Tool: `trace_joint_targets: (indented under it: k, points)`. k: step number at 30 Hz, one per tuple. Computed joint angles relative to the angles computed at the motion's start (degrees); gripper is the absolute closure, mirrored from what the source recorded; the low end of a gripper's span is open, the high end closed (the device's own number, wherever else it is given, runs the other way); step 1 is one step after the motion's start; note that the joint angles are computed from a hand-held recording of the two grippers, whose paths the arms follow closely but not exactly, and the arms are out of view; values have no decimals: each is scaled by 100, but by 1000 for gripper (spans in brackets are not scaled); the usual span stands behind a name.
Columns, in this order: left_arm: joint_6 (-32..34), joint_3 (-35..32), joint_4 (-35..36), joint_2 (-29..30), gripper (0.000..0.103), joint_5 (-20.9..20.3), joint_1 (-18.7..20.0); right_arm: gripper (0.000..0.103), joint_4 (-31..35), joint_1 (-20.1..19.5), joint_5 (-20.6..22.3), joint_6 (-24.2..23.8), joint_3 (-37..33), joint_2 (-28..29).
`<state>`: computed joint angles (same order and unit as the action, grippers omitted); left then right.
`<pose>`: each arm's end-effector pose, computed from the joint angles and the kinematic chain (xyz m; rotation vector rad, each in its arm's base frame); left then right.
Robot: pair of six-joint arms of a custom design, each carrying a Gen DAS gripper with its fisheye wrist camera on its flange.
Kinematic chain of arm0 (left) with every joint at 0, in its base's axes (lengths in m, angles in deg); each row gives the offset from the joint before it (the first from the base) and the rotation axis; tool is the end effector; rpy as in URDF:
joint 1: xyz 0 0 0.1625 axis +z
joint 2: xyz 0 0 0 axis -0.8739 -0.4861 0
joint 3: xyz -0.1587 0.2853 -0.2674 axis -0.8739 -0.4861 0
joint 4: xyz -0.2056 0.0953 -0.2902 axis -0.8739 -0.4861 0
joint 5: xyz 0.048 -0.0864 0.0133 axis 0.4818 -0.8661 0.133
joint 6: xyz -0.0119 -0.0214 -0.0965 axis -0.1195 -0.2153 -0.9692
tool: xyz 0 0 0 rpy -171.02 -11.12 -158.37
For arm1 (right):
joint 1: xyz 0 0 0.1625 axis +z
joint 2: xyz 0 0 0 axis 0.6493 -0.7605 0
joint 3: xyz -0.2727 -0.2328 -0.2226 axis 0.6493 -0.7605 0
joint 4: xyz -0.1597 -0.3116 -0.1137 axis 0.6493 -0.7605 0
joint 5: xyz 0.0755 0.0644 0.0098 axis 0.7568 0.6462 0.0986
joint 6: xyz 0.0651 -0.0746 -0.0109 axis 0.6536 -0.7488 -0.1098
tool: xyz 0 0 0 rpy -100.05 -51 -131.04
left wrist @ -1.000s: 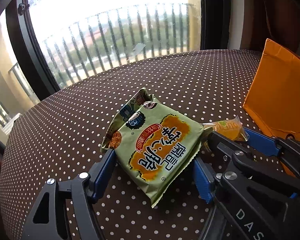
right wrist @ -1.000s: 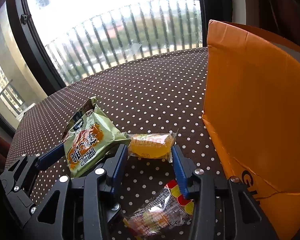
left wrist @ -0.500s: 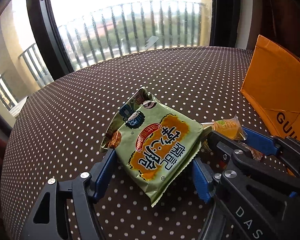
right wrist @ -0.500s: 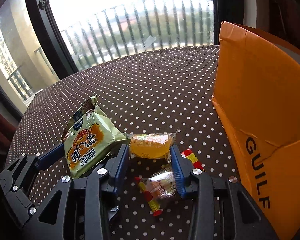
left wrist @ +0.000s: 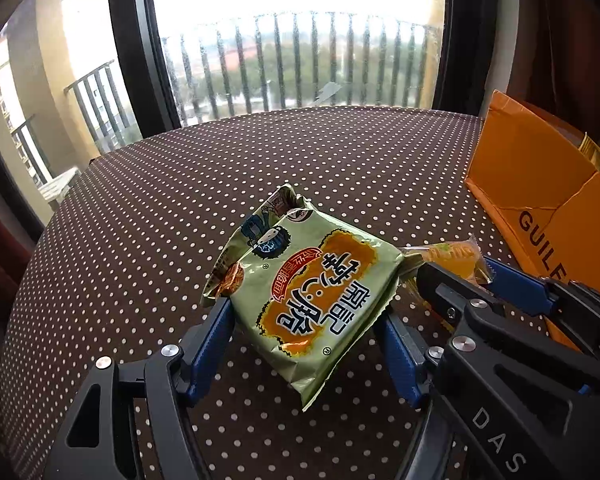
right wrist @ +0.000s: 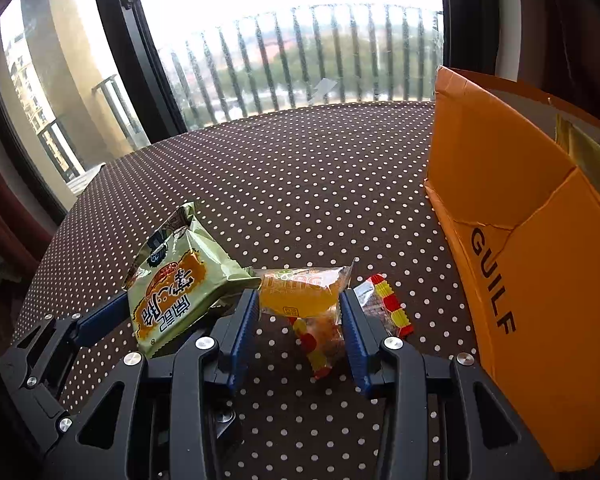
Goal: Organize snacks
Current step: 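Lift both held packets and carry them over the orange box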
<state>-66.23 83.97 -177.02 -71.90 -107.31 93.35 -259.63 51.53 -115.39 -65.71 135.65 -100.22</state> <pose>-0.3438 -0.4793 -0.0159 0.1971 2.1466 -0.8518 0.1180 -0.4861 0.2630 0.6213 -2.4795 0.7462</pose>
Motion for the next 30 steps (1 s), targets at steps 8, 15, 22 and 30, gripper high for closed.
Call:
trace_joint_targets:
  k: [8,15,22,30]
  points:
    - [-485,209,80,-94,31,87,-275,59,-66,-67,180,-258,402,-537]
    - [-1084,230,651,-240,31,215,-621,59,-2,-72,372,-361,606,-1008]
    - [-1681,86,1521,-386,31,399,-1010,59,198,-2,601,-422,578,-1369]
    - [-1830,-174,1987,-414,32,623,-1240,59,238,78,813,-455,546,-1692]
